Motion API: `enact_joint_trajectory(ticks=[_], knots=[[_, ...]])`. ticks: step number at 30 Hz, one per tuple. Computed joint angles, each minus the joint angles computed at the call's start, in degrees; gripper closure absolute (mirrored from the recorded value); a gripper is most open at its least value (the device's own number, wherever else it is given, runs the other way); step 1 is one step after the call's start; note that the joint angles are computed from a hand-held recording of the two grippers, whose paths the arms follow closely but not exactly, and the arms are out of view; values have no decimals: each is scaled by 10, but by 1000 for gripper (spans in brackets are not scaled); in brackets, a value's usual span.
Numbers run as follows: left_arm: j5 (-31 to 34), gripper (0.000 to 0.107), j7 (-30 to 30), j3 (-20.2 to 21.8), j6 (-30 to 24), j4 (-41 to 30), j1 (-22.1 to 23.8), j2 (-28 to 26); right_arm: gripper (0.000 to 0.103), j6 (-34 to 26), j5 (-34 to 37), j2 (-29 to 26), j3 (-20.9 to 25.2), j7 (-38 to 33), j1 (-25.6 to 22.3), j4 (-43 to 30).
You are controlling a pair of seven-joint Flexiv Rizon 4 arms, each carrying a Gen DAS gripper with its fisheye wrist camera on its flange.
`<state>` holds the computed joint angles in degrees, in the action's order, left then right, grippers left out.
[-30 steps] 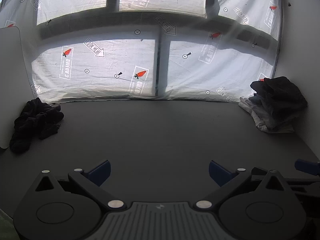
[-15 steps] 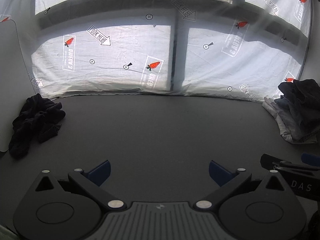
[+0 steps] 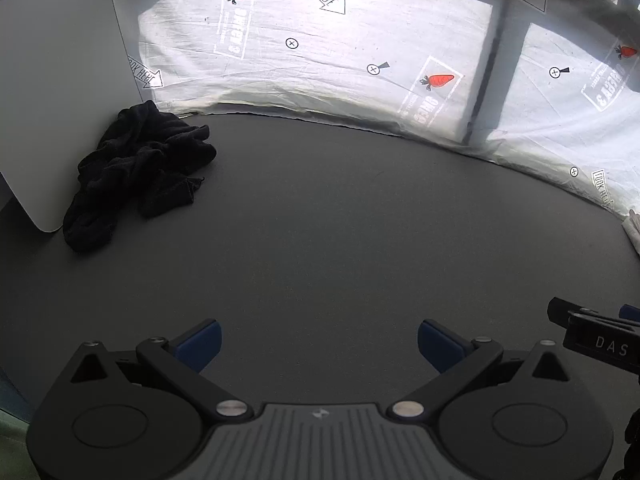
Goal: Fold clothes
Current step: 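Move both tools toward the crumpled navy sweater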
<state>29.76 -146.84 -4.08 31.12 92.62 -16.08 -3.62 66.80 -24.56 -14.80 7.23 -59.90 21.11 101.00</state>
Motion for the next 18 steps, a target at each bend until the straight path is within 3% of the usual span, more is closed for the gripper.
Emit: enact_joint_trajectory(ticks=[10, 18], knots=[[-93, 4, 103, 72, 121, 81, 116, -6, 0, -123, -44, -157, -15, 11, 102, -214], [-141, 4, 150, 115, 119, 81, 195, -52, 3, -231, -13, -328, -21, -81, 166, -477]])
